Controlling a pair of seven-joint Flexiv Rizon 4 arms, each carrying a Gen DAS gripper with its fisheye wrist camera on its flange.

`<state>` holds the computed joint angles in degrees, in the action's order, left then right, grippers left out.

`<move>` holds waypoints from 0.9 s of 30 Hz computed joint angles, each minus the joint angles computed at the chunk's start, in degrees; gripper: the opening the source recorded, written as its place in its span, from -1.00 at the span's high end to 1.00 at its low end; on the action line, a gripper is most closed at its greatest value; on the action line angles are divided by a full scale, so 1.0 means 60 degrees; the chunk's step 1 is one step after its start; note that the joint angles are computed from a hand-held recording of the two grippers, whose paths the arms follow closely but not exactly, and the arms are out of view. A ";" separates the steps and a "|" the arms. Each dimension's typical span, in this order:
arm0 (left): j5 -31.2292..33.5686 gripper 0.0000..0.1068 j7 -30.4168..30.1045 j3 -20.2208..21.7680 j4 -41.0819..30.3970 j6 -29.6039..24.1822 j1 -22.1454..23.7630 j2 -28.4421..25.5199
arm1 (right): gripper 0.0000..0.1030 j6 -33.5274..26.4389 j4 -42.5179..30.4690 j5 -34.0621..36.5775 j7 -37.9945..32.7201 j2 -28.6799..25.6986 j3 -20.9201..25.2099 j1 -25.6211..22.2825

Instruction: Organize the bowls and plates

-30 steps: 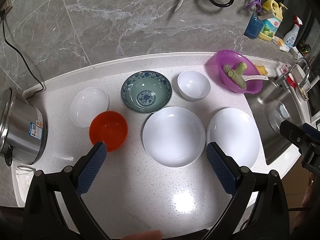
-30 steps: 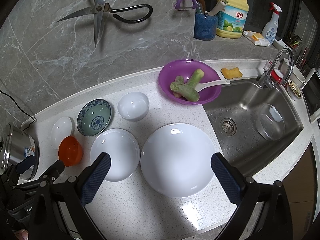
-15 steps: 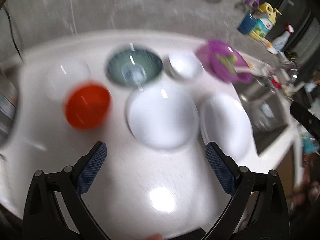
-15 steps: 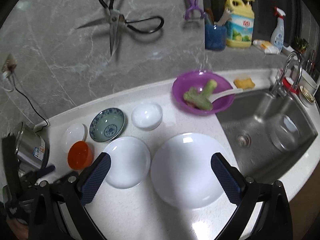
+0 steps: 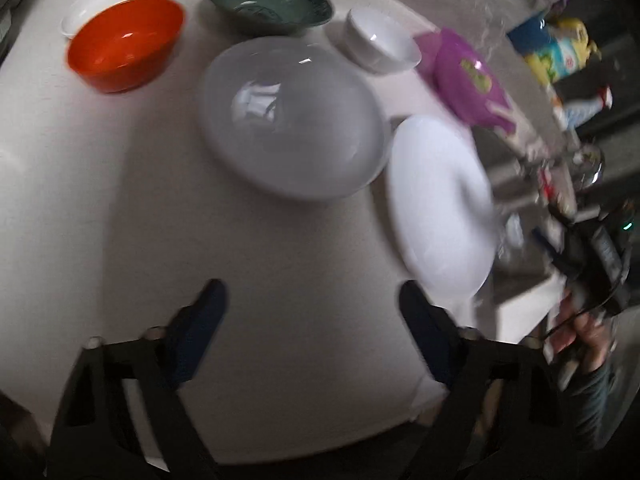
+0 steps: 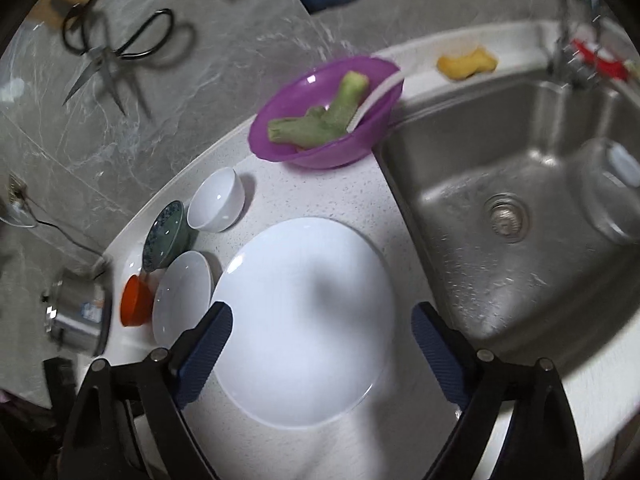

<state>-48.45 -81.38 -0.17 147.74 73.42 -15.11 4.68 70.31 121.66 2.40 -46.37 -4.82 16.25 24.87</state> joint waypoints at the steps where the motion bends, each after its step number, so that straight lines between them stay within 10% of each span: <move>1: -0.0267 -0.37 -0.0004 -0.0263 -0.0108 0.0389 -0.0109 -0.0250 | -0.62 -0.0128 -0.0246 0.0733 -0.0869 -0.0173 0.0098 -0.0169; 6: -0.1640 -0.21 0.0077 -0.1037 -0.0625 0.1674 -0.0724 -0.1488 | -0.26 -0.1849 -0.2023 0.4652 -0.5577 -0.1223 0.0593 -0.1446; 10: -0.2889 0.03 0.1103 -0.1721 -0.1020 0.2225 -0.0612 -0.2188 | -0.20 -0.2722 -0.2729 0.5917 -0.7176 -0.1791 0.0574 -0.1931; 17: -0.5312 0.40 0.2992 -0.2233 -0.1742 0.2412 -0.0680 -0.2859 | 0.06 -0.4337 -0.3640 0.6527 -0.8256 -0.2640 0.0403 -0.2247; 27: -0.5924 0.58 0.3719 -0.1476 -0.2371 0.2115 -0.1338 -0.3322 | 0.23 -0.5957 -0.4612 0.7261 -0.8989 -0.3348 0.0467 -0.2725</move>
